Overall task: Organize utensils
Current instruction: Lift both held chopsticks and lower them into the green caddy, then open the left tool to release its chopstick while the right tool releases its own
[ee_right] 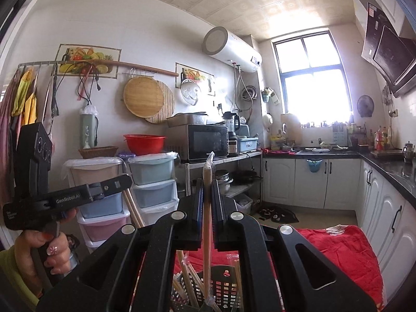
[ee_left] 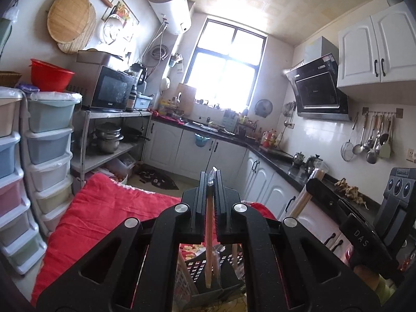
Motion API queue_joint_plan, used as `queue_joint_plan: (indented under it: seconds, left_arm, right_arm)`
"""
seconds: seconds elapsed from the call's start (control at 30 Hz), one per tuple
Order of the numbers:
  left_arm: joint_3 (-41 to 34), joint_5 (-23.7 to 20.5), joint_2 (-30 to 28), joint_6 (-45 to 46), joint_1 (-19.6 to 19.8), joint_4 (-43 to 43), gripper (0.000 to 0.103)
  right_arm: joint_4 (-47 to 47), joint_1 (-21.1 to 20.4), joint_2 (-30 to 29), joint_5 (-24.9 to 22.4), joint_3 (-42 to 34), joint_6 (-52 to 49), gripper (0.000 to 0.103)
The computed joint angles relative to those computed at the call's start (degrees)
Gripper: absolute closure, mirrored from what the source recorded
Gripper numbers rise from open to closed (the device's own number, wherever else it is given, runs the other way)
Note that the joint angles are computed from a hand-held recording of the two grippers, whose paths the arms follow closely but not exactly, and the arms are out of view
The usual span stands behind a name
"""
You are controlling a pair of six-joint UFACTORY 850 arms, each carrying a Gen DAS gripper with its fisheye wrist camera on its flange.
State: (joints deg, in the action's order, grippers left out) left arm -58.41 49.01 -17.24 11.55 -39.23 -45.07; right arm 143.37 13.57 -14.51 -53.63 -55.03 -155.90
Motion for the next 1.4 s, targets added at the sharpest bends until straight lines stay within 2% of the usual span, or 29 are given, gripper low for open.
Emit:
queue_joint_plan:
  seconds: [0.33, 0.73, 1.1, 1.17, 1.23, 1.4]
  left_arm:
    - [-0.8, 0.1, -3.4, -3.9, 0.6, 2.1, 0.101]
    - [-2.3, -0.1, -7.0, -6.7, 0.8, 3.6, 0.101]
    - [-2.2, 1.1, -7.4, -7.8, 1.0, 3.8, 0.1]
    - [-2.5, 1.5, -7.4, -7.7, 1.1, 3.5, 0.1]
    - [-3.0, 1.9, -7.5, -7.0, 1.1, 3.1, 0.1]
    - [-3.8, 2.0, -7.8, -6.0, 1.2, 3.1, 0.1]
  right_arm:
    - [2.6, 0.7, -3.9, -0.6, -1.3, -2.9, 0.097]
    - [6.8, 1.3, -7.5, 2.2, -2.2, -4.7, 0.097]
    - [7.8, 1.6, -8.3, 4.8, -2.1, -4.1, 0.096]
    - [8.0, 1.6, -8.3, 5.4, -1.9, -3.7, 0.091]
    - [7.6, 1.3, -8.3, 5.4, -1.5, -2.9, 0.08]
    - [7.3, 0.9, -7.4, 5.8, -0.4, -2.4, 0.075]
